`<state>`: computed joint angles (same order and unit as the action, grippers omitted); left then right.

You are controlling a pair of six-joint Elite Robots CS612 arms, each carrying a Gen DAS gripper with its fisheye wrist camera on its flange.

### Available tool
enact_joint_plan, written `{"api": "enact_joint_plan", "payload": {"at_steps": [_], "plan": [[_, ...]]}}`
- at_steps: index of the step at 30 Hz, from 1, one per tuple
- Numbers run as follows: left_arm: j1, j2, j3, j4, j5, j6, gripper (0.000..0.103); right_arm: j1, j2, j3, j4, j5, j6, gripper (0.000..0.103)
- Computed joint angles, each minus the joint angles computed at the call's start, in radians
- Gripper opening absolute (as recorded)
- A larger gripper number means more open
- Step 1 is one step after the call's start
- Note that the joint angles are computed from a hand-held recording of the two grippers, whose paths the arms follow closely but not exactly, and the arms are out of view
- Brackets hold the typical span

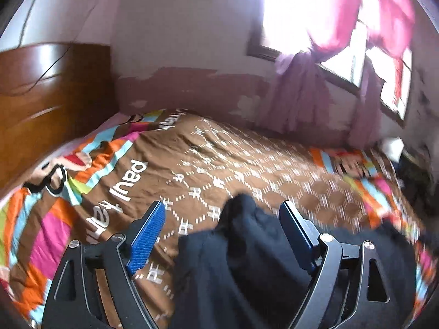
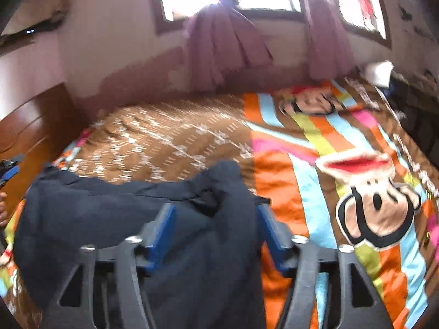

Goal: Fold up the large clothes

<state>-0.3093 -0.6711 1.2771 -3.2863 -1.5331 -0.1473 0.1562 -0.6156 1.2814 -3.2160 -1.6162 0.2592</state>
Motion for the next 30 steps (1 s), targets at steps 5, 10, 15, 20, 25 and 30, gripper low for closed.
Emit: {"api": "enact_joint_plan", "payload": {"at_steps": [5, 10, 15, 20, 25, 30], "plan": [[-0.006, -0.056, 0.137, 0.037, -0.182, 0.195, 0.081, 0.018, -0.055, 0.099, -0.075, 0.133, -0.074, 0.077], [-0.020, -0.065, 0.171, 0.133, -0.344, 0.266, 0.081, 0.041, -0.061, 0.137, 0.011, 0.220, -0.132, 0.077], [-0.044, -0.021, 0.117, 0.175, -0.295, 0.213, 0.081, 0.048, -0.016, 0.070, 0.079, 0.217, -0.153, 0.077], [-0.068, 0.006, 0.030, 0.267, -0.174, 0.147, 0.082, 0.052, 0.039, -0.047, 0.147, 0.196, -0.191, 0.077], [-0.077, 0.048, -0.073, 0.350, -0.084, 0.078, 0.083, 0.055, 0.093, -0.176, 0.258, 0.175, -0.205, 0.077], [-0.066, 0.080, -0.144, 0.375, -0.042, 0.028, 0.083, 0.057, 0.133, -0.265, 0.342, 0.152, -0.226, 0.077]]}}
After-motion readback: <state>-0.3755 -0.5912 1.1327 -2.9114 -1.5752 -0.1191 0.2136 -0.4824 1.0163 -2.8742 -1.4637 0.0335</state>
